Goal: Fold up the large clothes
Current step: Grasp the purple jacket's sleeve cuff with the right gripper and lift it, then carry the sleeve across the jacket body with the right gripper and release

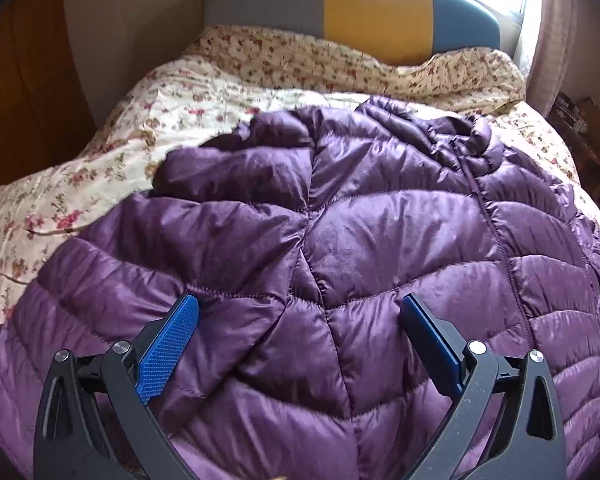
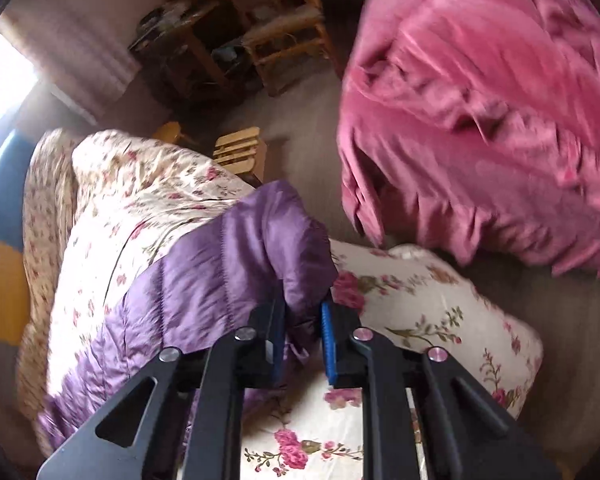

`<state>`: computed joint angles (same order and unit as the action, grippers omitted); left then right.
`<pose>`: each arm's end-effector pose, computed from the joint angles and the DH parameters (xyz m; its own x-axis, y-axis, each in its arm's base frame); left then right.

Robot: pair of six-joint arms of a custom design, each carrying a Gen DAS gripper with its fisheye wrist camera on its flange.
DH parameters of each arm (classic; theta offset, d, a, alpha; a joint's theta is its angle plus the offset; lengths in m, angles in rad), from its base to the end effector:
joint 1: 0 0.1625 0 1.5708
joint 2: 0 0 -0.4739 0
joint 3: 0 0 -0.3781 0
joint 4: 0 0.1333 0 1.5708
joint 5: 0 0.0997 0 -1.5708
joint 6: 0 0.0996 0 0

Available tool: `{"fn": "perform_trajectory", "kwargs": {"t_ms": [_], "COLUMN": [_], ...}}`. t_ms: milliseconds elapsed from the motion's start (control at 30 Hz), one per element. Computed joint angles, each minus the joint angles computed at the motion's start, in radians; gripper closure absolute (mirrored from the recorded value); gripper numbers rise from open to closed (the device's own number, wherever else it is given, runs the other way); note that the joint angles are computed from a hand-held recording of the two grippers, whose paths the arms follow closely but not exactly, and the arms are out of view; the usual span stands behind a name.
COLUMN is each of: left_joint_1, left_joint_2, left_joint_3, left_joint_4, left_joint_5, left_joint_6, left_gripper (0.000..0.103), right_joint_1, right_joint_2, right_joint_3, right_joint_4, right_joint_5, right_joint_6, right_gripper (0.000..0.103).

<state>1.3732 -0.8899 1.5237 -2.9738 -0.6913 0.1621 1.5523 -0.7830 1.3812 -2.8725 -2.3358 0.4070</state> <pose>0.0648 -0.7460 0.3305 -0.6980 -0.2813 -0.6585 0.2571 0.7599 -0.5971 0.0501 -0.7719 0.2936 -0.6491 0.7254 0.2289 0.2952 0.5176 -0.8031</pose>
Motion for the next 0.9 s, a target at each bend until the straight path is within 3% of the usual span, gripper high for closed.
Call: {"fn": "perform_trajectory", "kwargs": {"t_ms": [133, 333, 533, 667, 900], "left_joint_1": [0.014, 0.021, 0.029, 0.032, 0.043], "left_joint_2": [0.007, 0.005, -0.002, -0.006, -0.025], "left_joint_3": [-0.005, -0.005, -0.002, 0.001, 0.013], "left_joint_4": [0.01, 0.019, 0.015, 0.016, 0.009], "left_joint_5": [-0.016, -0.034, -0.062, -0.077, -0.136], "left_joint_6": [-0.008, -0.014, -0.018, -0.016, -0.022], "left_gripper": [0.003, 0.003, 0.003, 0.003, 0.003], "right_joint_1": [0.053, 0.147, 0.218, 0.256, 0.319], "right_joint_2": [0.068, 0.247, 0.417, 0.496, 0.608], "right_joint_3": [-0.073, -0.269, -0.447, -0.524, -0.619], "right_joint_4": [-0.048, -0.149, -0.222, -0.215, -0.094], "right_joint_5": [-0.092, -0.224, -0.236, -0.194, -0.068], "right_joint_6": [-0.189, -0.587, -0.9, -0.997, -1.027], "right_gripper": [0.091, 0.091, 0.092, 0.092, 0.092]}}
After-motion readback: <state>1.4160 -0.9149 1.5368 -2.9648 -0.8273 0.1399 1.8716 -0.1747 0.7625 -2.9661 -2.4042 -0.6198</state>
